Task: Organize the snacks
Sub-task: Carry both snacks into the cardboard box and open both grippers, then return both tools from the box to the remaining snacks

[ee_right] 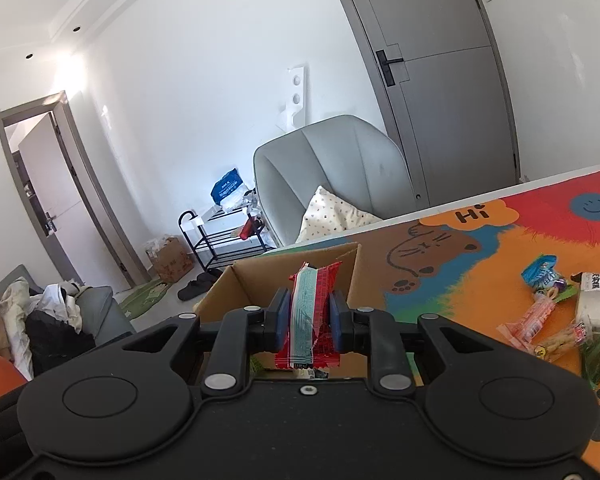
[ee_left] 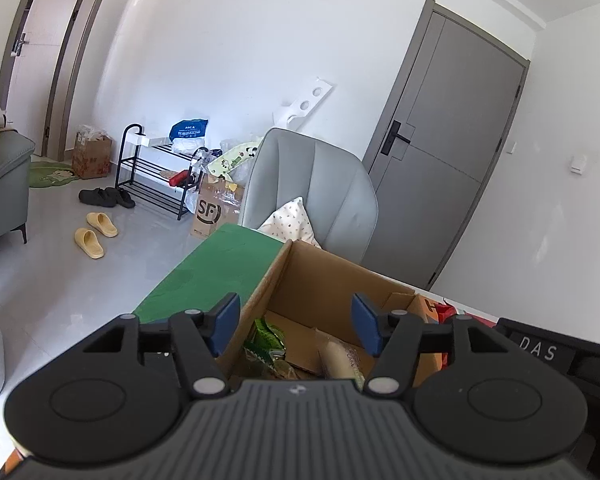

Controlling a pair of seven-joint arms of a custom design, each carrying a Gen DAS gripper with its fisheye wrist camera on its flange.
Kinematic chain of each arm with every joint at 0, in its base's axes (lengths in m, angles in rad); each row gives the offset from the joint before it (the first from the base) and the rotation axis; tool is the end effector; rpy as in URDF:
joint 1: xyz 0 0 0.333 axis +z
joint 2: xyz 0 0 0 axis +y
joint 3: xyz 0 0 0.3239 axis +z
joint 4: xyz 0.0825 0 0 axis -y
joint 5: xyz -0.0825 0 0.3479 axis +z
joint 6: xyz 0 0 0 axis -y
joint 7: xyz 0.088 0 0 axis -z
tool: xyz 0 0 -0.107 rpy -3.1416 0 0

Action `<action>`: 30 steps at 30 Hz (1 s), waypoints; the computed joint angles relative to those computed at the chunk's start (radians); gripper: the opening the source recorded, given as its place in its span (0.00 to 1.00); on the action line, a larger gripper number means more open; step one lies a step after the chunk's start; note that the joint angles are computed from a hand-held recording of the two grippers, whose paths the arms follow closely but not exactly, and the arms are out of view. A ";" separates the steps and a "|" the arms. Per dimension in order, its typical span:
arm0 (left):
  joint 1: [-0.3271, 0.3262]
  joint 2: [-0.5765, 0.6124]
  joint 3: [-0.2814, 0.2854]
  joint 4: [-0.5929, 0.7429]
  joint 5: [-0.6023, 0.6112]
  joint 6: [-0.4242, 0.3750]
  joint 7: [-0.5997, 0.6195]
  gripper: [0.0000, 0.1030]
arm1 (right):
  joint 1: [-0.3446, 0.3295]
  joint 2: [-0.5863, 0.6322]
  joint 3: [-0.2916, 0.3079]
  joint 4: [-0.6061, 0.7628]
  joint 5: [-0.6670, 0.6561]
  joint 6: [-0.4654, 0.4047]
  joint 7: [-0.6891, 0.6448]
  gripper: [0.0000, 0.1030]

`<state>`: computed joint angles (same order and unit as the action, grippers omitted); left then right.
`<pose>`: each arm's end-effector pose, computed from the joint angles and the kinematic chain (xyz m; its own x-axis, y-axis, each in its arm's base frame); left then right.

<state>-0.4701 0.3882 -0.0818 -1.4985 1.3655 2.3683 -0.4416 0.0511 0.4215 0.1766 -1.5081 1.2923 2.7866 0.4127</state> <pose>0.5950 -0.3409 0.5271 0.3806 -0.8581 0.3445 -0.2401 -0.4515 -0.8594 0.6849 0.0896 0.5160 0.4347 -0.8430 -0.3170 -0.4968 0.0691 -0.8651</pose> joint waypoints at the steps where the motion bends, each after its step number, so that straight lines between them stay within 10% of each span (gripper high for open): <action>1: -0.002 -0.007 0.002 -0.008 0.005 -0.006 -0.011 0.64 | 0.005 0.003 -0.002 0.004 -0.010 0.000 0.011 0.22; 6: 0.008 -0.026 -0.005 -0.027 -0.001 -0.023 -0.017 0.69 | -0.006 0.018 0.022 0.034 0.018 -0.030 -0.018 0.24; 19: -0.008 0.010 -0.015 0.033 -0.033 -0.069 0.032 0.90 | -0.014 -0.020 -0.004 -0.020 0.116 0.040 -0.092 0.81; 30: -0.070 0.087 0.010 0.141 -0.042 -0.045 0.091 0.96 | -0.050 -0.065 -0.044 -0.084 0.201 0.061 -0.141 0.97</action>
<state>-0.5401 0.4754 -0.0714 -1.3571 1.3238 2.3230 -0.3503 0.0015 0.3563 0.1322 -1.5924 1.4936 2.8479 0.2714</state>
